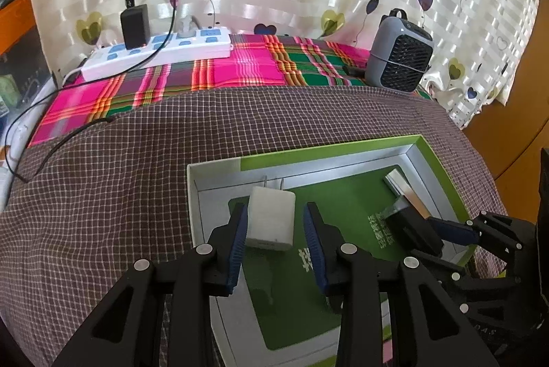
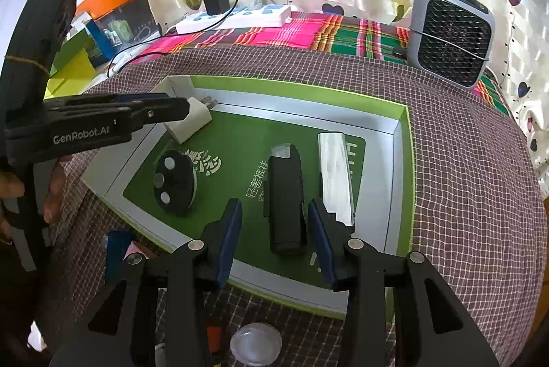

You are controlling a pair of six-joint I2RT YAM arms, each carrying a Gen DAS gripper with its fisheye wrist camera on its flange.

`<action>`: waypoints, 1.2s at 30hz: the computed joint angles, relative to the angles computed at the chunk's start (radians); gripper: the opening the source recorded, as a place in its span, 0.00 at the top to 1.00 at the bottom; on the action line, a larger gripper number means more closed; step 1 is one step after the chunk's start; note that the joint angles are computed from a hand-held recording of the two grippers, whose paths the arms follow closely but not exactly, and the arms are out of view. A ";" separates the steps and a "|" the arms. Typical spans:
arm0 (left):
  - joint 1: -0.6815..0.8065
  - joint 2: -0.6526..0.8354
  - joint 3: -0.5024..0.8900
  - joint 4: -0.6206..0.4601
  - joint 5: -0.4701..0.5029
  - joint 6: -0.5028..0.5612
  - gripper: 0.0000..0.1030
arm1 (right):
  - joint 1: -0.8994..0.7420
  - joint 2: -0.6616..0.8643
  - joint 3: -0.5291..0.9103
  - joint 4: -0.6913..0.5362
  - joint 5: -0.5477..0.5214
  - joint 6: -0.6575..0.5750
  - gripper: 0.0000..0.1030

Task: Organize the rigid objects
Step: 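Carry the charger and black bar into the green box and open both tools, then withdraw both open tools from the box toward the remaining objects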

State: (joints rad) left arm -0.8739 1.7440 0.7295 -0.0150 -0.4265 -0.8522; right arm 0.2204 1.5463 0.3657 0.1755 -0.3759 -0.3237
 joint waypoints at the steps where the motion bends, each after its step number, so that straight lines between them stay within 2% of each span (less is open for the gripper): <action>1: -0.012 -0.011 -0.005 -0.009 -0.010 -0.013 0.67 | -0.002 -0.011 -0.006 -0.001 -0.001 0.000 0.60; 9: -0.121 -0.086 -0.022 -0.094 -0.094 -0.106 0.64 | 0.002 -0.120 -0.070 -0.012 0.007 0.024 0.60; 17: -0.259 -0.157 -0.031 -0.221 -0.200 -0.256 0.64 | -0.027 -0.263 -0.128 -0.066 -0.011 0.040 0.59; 29: -0.419 -0.195 -0.035 -0.369 -0.283 -0.471 0.64 | -0.075 -0.533 -0.214 -0.220 -0.036 0.033 0.59; 36: -0.508 -0.191 -0.031 -0.434 -0.319 -0.589 0.64 | -0.140 -0.695 -0.248 -0.349 -0.082 -0.002 0.59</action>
State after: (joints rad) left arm -1.3824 1.5526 0.6987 -0.4486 -0.7454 -1.4408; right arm 0.0806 0.8517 0.1176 -0.1736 -0.4581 -0.3261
